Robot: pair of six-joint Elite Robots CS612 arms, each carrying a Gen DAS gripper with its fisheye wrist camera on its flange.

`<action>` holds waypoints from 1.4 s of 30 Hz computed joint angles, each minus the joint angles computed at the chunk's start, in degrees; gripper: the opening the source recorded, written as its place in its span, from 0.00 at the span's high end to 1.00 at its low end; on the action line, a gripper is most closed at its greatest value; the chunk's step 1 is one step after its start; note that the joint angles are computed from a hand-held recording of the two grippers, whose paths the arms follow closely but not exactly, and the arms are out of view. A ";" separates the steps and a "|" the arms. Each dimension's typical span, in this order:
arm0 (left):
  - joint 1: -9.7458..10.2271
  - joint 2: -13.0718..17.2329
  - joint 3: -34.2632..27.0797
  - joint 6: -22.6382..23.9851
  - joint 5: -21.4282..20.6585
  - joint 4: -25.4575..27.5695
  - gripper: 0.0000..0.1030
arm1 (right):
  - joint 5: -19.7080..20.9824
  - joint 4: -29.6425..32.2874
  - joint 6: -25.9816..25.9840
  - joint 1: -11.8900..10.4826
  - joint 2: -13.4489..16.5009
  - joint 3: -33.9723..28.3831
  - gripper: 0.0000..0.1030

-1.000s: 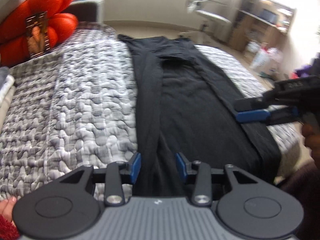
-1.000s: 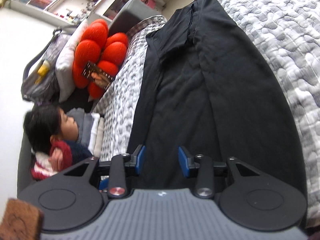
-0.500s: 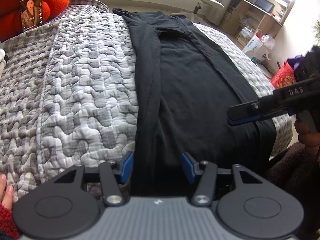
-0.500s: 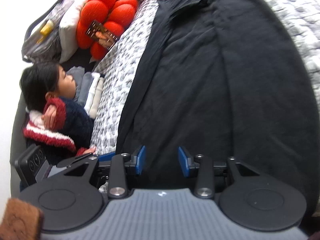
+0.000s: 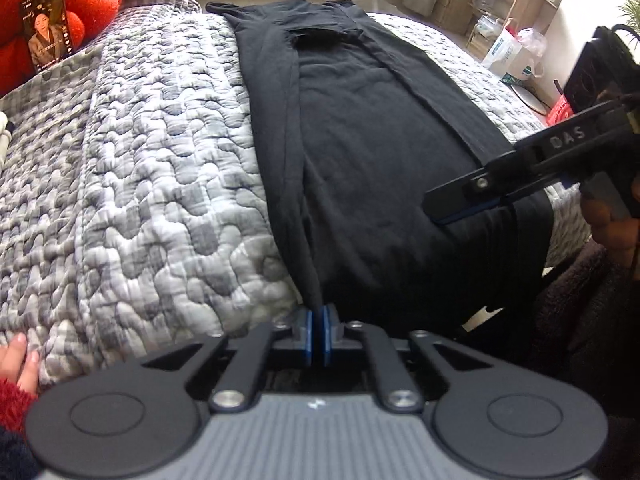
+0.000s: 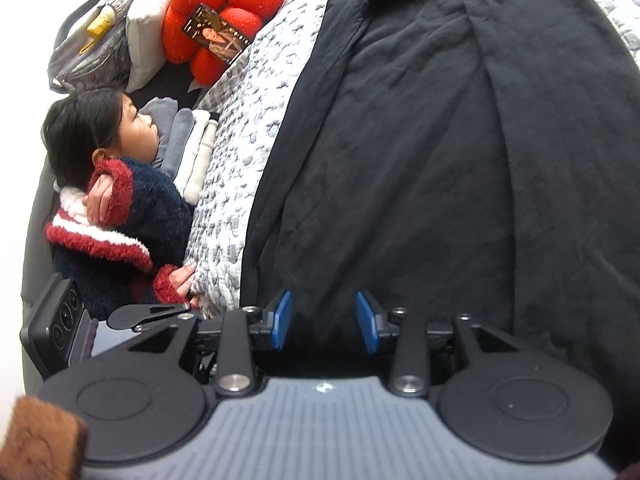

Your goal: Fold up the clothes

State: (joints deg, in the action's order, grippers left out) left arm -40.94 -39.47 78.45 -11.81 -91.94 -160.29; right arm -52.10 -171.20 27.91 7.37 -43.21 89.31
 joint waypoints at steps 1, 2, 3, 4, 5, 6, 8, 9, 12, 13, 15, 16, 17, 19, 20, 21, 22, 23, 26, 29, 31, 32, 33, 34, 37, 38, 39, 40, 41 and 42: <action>-0.10 -0.32 0.52 -0.10 -0.01 -0.84 0.97 | 0.26 0.17 -0.16 0.01 0.02 -0.02 0.60; -0.20 -0.63 1.03 -0.19 -0.01 -1.68 0.97 | 0.54 0.31 -0.23 0.02 0.05 -0.04 0.60; -0.30 -0.94 1.54 -0.29 -0.02 -2.52 0.97 | 0.82 0.45 -0.30 0.03 0.09 -0.06 0.60; -0.38 -1.23 2.02 -0.40 -0.25 -3.70 0.97 | 1.03 0.57 -0.32 0.07 0.14 -0.12 0.60; -0.43 -1.48 2.38 -0.46 -0.52 -4.68 0.97 | 1.19 0.66 -0.30 0.14 0.21 -0.23 0.60; -0.52 -1.71 2.66 -0.47 -0.76 -5.50 0.97 | 1.35 0.72 -0.31 0.19 0.28 -0.32 0.60; -0.72 -2.08 3.02 -0.36 -1.27 -6.89 0.97 | 1.81 0.77 -0.17 0.29 0.47 -0.54 0.60; -0.84 -2.24 3.11 -0.23 -1.55 -7.46 0.97 | 2.17 0.74 0.04 0.32 0.62 -0.70 0.60; -1.15 -2.39 2.75 0.57 -2.98 -8.29 0.98 | 3.01 0.61 0.77 0.38 1.02 -1.12 0.60; -1.28 -2.33 2.44 0.91 -3.37 -8.24 0.97 | 3.28 0.46 1.25 0.35 1.11 -1.20 0.60; -1.65 -2.03 1.67 1.68 -3.78 -7.97 0.97 | 4.14 -0.26 3.05 0.15 1.32 -1.20 0.60; -1.79 -1.85 1.35 2.00 -4.06 -7.83 0.97 | 4.90 -1.06 4.69 -0.08 1.48 -1.15 0.60; -1.95 -1.52 0.72 2.27 -4.35 -7.38 0.97 | 5.55 -2.32 6.73 -0.34 1.67 -1.02 0.60; -2.19 -0.81 -0.47 2.60 -4.83 -6.56 0.97 | 6.21 -5.46 11.17 -0.84 2.00 -0.61 0.60; -2.29 -0.43 -1.06 2.64 -5.15 -6.15 0.97 | 6.09 -7.09 13.35 -1.10 2.06 -0.29 0.60; -2.40 -0.05 -1.65 2.68 -5.47 -5.74 0.97 | 5.87 -8.82 15.62 -1.37 2.09 0.11 0.60; -2.47 0.31 -2.20 2.75 -5.96 -5.30 0.97 | 5.69 -10.39 17.73 -1.65 2.13 0.48 0.60; -2.61 0.68 -2.83 2.87 -6.49 -4.65 0.97 | 5.69 -11.66 19.44 -1.90 2.18 0.80 0.60; -2.53 1.62 -4.30 3.07 -10.19 -2.57 0.97 | 6.17 -14.52 23.05 -2.56 2.26 1.55 0.59; -2.76 2.91 -6.15 4.14 -13.33 -0.11 0.94 | 6.60 -15.45 23.32 -3.08 1.88 2.44 0.59; -3.15 3.58 -7.10 5.78 -14.88 2.07 0.94 | 6.70 -15.89 23.27 -3.28 1.66 2.80 0.59; -3.30 3.98 -7.72 6.58 -15.91 3.37 0.94 | 6.77 -16.17 23.46 -3.39 1.61 2.92 0.58; -3.48 4.20 -8.04 7.45 -16.41 4.47 0.94 | 6.79 -16.34 23.59 -3.49 1.54 3.03 0.58; -3.67 4.42 -8.37 8.33 -16.88 5.58 0.93 | 6.72 -16.27 23.61 -3.57 1.47 3.09 0.58; -4.25 4.13 -7.83 9.91 -15.80 6.53 0.89 | 6.66 -15.40 23.04 -3.65 1.23 3.17 0.58; -4.26 3.91 -7.47 9.77 -15.62 6.26 0.87 | 6.84 -15.01 22.46 -3.75 1.06 3.38 0.58; -4.19 3.62 -6.92 9.38 -15.69 5.52 0.81 | 7.00 -14.70 21.89 -3.84 0.90 3.60 0.57; -4.05 3.24 -6.07 8.59 -15.68 4.03 0.73 | 7.14 -14.49 21.35 -3.91 0.74 3.84 0.57; -3.92 2.87 -5.22 7.79 -15.66 2.54 0.70 | 7.28 -14.28 20.80 -3.99 0.59 4.08 0.57; -3.80 2.36 -4.07 6.77 -15.20 0.67 0.65 | 7.30 -14.03 20.09 -4.05 0.39 4.35 0.57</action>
State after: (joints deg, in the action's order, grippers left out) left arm -44.74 -37.11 74.38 -5.04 -107.14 -159.62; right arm -44.79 -185.23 48.00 3.33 -42.82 93.66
